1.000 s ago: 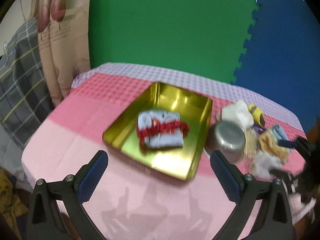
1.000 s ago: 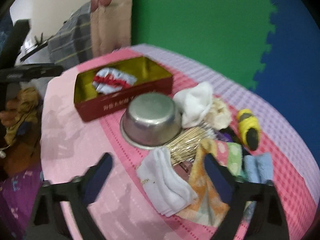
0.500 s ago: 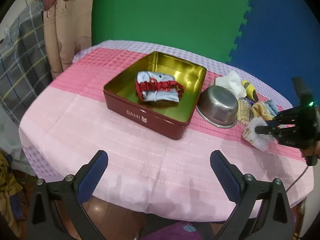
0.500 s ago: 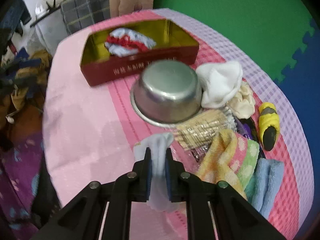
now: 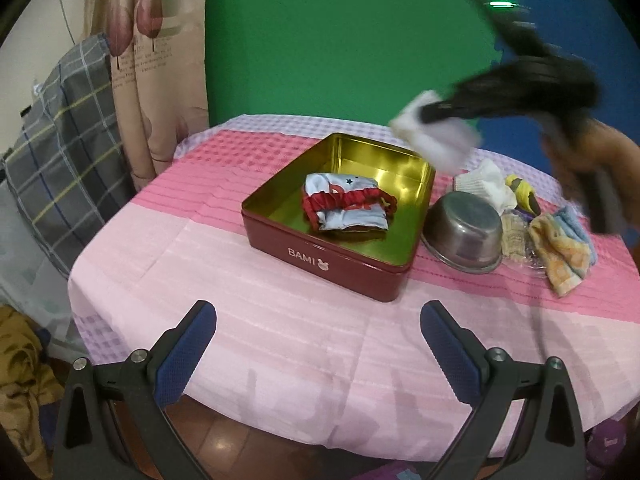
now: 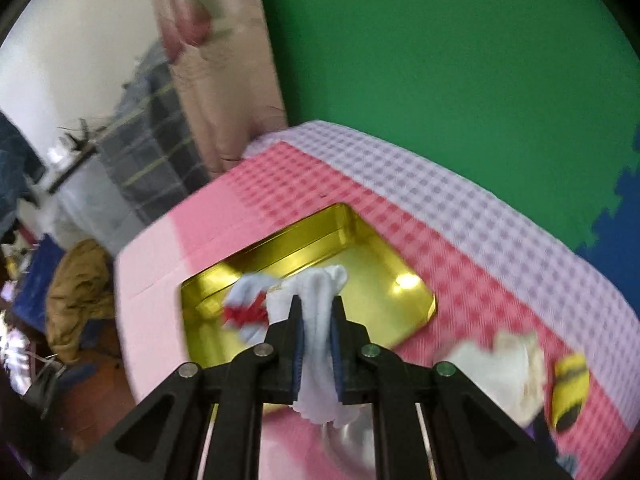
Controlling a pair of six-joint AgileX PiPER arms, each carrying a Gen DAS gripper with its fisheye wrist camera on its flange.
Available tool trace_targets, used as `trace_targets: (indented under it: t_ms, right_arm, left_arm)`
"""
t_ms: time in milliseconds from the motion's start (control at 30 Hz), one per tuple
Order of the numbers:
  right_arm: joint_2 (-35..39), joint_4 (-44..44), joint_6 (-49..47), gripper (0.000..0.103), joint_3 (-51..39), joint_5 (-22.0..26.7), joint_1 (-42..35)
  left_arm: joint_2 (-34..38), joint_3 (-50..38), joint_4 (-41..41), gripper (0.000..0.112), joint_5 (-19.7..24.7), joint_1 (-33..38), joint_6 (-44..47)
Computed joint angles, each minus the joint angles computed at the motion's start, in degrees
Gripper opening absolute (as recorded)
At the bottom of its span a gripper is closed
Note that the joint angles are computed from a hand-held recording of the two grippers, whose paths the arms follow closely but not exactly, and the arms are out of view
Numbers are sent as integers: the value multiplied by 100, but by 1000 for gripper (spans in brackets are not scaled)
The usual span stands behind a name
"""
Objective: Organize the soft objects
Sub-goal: 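Grasp a white sock with the right tool and drop it into the tin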
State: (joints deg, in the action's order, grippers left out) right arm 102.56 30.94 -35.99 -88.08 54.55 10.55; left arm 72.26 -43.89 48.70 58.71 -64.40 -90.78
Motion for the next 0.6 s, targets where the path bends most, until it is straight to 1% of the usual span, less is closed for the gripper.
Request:
trace_targets:
  t_ms: [133,233,333,433,467,533,567,600]
  right_arm:
    - [1324,-633,1221,11,-1486,251,443]
    - [1918,-737,1687,11,-2081,364,551]
    - [2327,-799,2006,11,-2379,355,606]
    - [2564,-836,2224,12,-2547,269,663]
    - [2644,-928,2310,16,-2625,248,691]
    - [2751,-964,2428,17,-2703,171,716]
    - [2748,-897,2421,19,-2678,106,714]
    - [2681,-870,2413,24,-2565,-13,712]
  left_arm:
    - [28,29,99,101,64,3,70]
    - [8,70,78,101,29,115,139]
    - [-97,161,26,101,-117,302,136]
    - [-174,241,-90,101,-279,518,208]
    - [-198,268,-122,101,-333,563,218]
    - [-219,297,-200,101,-431,660,279]
    - [-213,305,-221,101,-442,688,299]
    - [-202,307,-238,101,-448,710,323]
